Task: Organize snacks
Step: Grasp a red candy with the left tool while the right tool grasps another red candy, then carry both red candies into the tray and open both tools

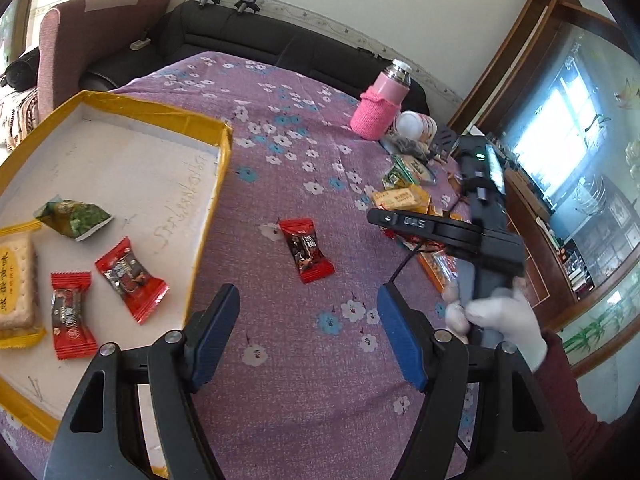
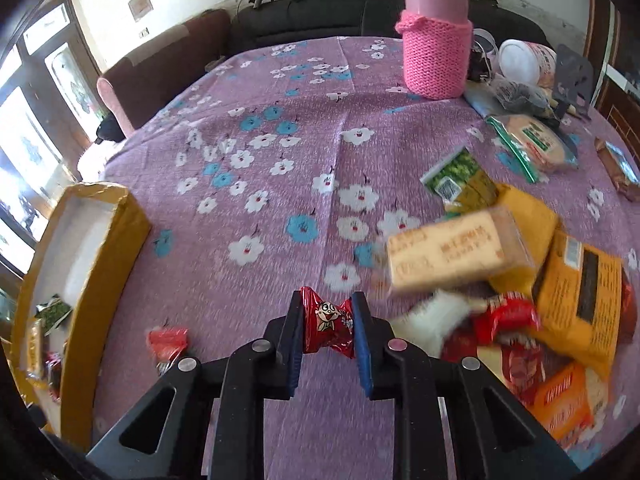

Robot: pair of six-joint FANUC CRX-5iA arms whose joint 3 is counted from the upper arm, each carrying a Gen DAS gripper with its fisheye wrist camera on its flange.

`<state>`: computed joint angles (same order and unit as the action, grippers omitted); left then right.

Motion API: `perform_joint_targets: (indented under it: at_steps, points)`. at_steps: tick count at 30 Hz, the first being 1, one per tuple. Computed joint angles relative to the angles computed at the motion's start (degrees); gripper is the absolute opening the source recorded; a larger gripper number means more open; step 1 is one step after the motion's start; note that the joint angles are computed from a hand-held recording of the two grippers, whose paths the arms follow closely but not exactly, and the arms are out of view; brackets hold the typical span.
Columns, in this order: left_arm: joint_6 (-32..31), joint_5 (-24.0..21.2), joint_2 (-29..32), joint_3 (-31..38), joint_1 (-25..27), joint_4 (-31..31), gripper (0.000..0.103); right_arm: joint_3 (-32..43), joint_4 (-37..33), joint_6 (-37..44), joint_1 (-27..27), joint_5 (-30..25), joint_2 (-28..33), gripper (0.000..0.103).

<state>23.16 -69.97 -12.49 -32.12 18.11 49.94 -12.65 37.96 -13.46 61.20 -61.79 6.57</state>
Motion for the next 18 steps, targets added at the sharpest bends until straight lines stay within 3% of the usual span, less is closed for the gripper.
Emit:
perform_joint_targets:
  at_steps: [3,6,9,15,16,17,18]
  points:
    - [3.8,3.2,2.9,2.1,-5.2,-3.1,0.070,-9.0,9.3,-14.1,4.9,2.7,-5.6,0.023]
    - [7.3,8.7,5.0,3.6,-10.2,-5.7,0.068,-12.8,13.8,-20.6,6.9,2.1,-7.2,0.023]
    - [9.2,15.6,6.5,4.4,-14.5,-8.4,0.068,-15.7,15.0,-23.7,5.8,5.9,-9.0,0.023]
    - [10.0,22.9,7.7,5.5,-19.7,-13.8,0.068,-17.7,17.2,-24.4,5.1,7.6,-10.4,0.024]
    - [9.8,23.6,7.4,5.1,-20.1,-13.6,0.059,-18.0,17.4,-24.7,5.1,7.9,-10.5,0.024]
    - [8.4,24.5,6.9,4.1,-20.2,-12.4,0.032,-18.3,17.7,-25.2,5.0,8.2,-10.8,0.024]
    - [7.7,24.7,6.7,3.7,-20.2,-11.9,0.023,-18.5,17.9,-25.5,4.9,8.4,-10.9,0.024]
